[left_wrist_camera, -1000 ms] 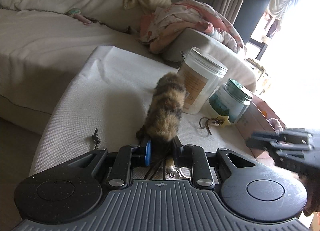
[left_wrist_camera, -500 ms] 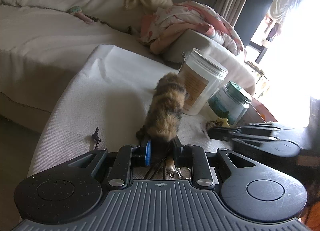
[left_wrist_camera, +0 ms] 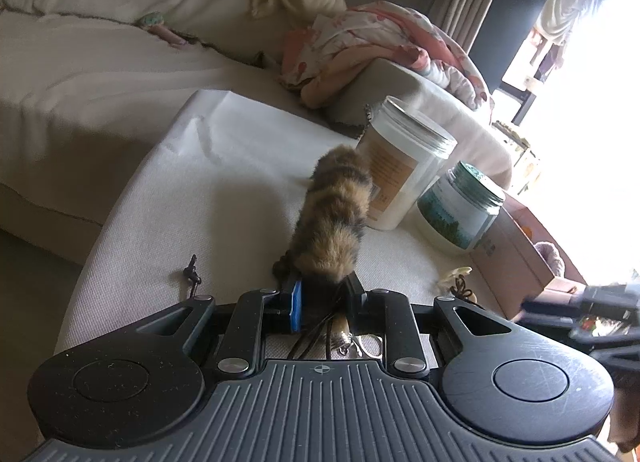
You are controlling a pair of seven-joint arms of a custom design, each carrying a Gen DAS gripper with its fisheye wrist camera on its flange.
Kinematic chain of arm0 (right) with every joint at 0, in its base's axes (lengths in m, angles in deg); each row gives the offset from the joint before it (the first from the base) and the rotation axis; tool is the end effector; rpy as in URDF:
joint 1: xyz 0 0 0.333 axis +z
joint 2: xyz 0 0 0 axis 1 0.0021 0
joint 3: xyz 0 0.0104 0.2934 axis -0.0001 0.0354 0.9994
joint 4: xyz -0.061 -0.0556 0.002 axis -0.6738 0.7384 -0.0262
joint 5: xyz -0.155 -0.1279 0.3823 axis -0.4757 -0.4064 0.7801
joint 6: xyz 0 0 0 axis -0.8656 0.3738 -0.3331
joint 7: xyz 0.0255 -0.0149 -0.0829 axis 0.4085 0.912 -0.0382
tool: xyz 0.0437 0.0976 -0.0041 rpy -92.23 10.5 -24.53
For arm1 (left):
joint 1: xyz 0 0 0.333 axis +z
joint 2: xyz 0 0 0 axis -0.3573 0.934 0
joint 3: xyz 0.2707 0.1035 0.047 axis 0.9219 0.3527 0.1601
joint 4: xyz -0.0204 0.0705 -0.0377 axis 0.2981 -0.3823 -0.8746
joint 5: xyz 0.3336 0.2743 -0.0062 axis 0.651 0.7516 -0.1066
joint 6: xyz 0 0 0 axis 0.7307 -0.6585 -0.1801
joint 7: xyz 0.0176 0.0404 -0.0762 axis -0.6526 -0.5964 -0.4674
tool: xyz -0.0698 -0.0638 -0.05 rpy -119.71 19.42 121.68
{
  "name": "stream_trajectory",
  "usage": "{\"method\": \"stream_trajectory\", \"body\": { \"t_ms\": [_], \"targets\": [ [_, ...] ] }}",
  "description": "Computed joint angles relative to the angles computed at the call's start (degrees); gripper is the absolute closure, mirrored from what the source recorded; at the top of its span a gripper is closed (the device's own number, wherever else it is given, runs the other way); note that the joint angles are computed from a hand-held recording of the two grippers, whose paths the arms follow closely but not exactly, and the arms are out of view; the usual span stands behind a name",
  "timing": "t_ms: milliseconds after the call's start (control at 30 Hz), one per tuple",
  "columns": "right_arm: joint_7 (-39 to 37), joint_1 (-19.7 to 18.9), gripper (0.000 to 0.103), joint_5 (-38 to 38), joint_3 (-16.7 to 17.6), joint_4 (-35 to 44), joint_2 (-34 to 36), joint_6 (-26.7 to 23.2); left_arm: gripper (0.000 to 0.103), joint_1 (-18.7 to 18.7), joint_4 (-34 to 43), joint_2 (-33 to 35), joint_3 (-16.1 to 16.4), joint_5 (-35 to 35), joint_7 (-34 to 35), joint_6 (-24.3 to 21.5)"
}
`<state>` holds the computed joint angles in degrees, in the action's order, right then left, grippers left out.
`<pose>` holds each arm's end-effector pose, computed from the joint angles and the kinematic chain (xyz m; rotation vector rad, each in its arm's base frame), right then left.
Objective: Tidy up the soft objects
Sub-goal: 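Grasp the small yellow star charm with the right tool, then carry the fur keychain and star charm into the pink box and release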
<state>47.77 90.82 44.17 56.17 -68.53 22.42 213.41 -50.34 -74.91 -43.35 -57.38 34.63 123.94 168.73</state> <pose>0.6694 0.0609 0.3046 -2.1565 0.8916 -0.5472 0.6415 -0.2607 0.2402 -1.9337 1.5123 -1.2851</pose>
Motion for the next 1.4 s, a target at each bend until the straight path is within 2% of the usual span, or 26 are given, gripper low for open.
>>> {"method": "stream_trajectory", "body": {
  "t_ms": [33, 100, 167, 200, 300, 333, 400, 467, 500, 667, 767, 833, 900, 933, 967, 1100, 1233, 1300, 1367, 1400],
  "targets": [
    [-1.00, -0.02, 0.059, 1.87, 0.56, 0.79, 0.44, 1.15, 0.078, -1.09, 0.31, 0.10, 0.94, -0.83, 0.70, -0.50],
    [0.43, 0.95, 0.058, 1.91, 0.76, 3.14, 2.28, 3.25, 0.076, -2.14, 0.78, 0.14, 1.97, -0.85, 1.96, -1.47],
    [10.70, 4.07, 0.058, -6.06, -1.07, 6.90, 5.96, 6.25, 0.075, -5.04, 1.74, 0.41, 4.85, -2.81, 3.35, -3.42],
    [17.76, 6.21, 0.058, -11.54, -3.03, 8.46, 7.72, 6.95, 0.075, -6.69, 2.32, 0.68, 6.55, -3.68, 3.87, -4.56],
    [35.72, 12.13, 0.058, -24.46, -9.76, 12.85, 12.51, 6.28, 0.073, -11.40, 3.72, 1.48, 11.66, -4.65, 3.84, -7.76],
    [39.40, 12.55, 0.059, -27.05, -10.52, 14.08, 13.74, 5.45, 0.072, -12.49, 4.12, 1.76, 12.94, -4.51, 3.33, -8.62],
    [39.28, 10.74, 0.061, -26.94, -8.47, 14.17, 13.92, 5.83, 0.072, -13.22, 4.72, 1.95, 14.08, -3.45, 2.05, -10.08],
    [38.01, 8.58, 0.075, -27.76, -6.15, 13.48, 13.35, 5.63, 0.072, -13.83, 5.07, 1.86, 15.12, -2.41, 0.61, -11.84],
    [37.80, 7.62, 0.087, -28.44, -5.23, 13.13, 13.00, 4.96, 0.072, -14.53, 5.29, 1.90, 16.00, -2.06, -0.22, -12.82],
    [31.63, 0.58, 0.089, -28.02, 2.52, 9.48, 10.62, 6.29, 0.071, -18.56, 5.93, 2.40, 20.98, 0.47, -4.20, -16.68],
    [29.84, -1.74, 0.090, -27.22, 4.75, 8.40, 9.50, 5.51, 0.072, -19.90, 6.63, 2.66, 22.82, 2.26, -6.63, -18.99],
    [28.31, -2.69, 0.090, -26.27, 5.54, 7.72, 8.68, 5.19, 0.077, -17.01, 7.34, 2.17, 20.03, 3.72, -7.15, -19.25],
    [27.24, -3.26, 0.090, -25.10, 5.83, 7.67, 7.99, 4.68, 0.080, -11.24, 7.60, 0.84, 14.10, 5.35, -6.65, -18.86],
    [26.34, -3.80, 0.090, -23.97, 6.20, 7.65, 7.45, 4.31, 0.082, -9.91, 7.64, 0.32, 12.87, 6.35, -6.59, -19.00],
    [25.19, -4.49, 0.090, -22.41, 6.65, 7.79, 6.83, 3.74, 0.082, -9.86, 7.70, -0.22, 13.17, 7.54, -6.65, -19.64],
    [20.84, -6.41, 0.090, -14.94, 6.97, 9.57, 4.00, -0.40, 0.083, -14.30, 7.43, -2.66, 19.51, 12.25, -8.45, -20.07],
    [15.05, -7.30, 0.090, -6.63, 6.61, 13.65, 3.11, -2.13, 0.083, -21.33, 10.52, -3.68, 30.03, 17.58, -11.27, -22.02],
    [11.49, -7.89, 0.090, -1.66, 6.40, 16.40, 3.14, -2.49, 0.083, -22.89, 13.95, -3.26, 33.30, 19.89, -12.61, -22.66],
    [8.09, -8.48, 0.090, 3.40, 5.98, 19.35, 3.37, -2.78, 0.083, -22.31, 19.69, -1.87, 34.51, 21.96, -13.23, -23.40],
    [6.80, -8.66, 0.090, 5.51, 5.57, 20.92, 3.65, -2.94, 0.083, -20.76, 23.72, -0.71, 33.69, 22.77, -13.01, -24.15]
  ]
}}
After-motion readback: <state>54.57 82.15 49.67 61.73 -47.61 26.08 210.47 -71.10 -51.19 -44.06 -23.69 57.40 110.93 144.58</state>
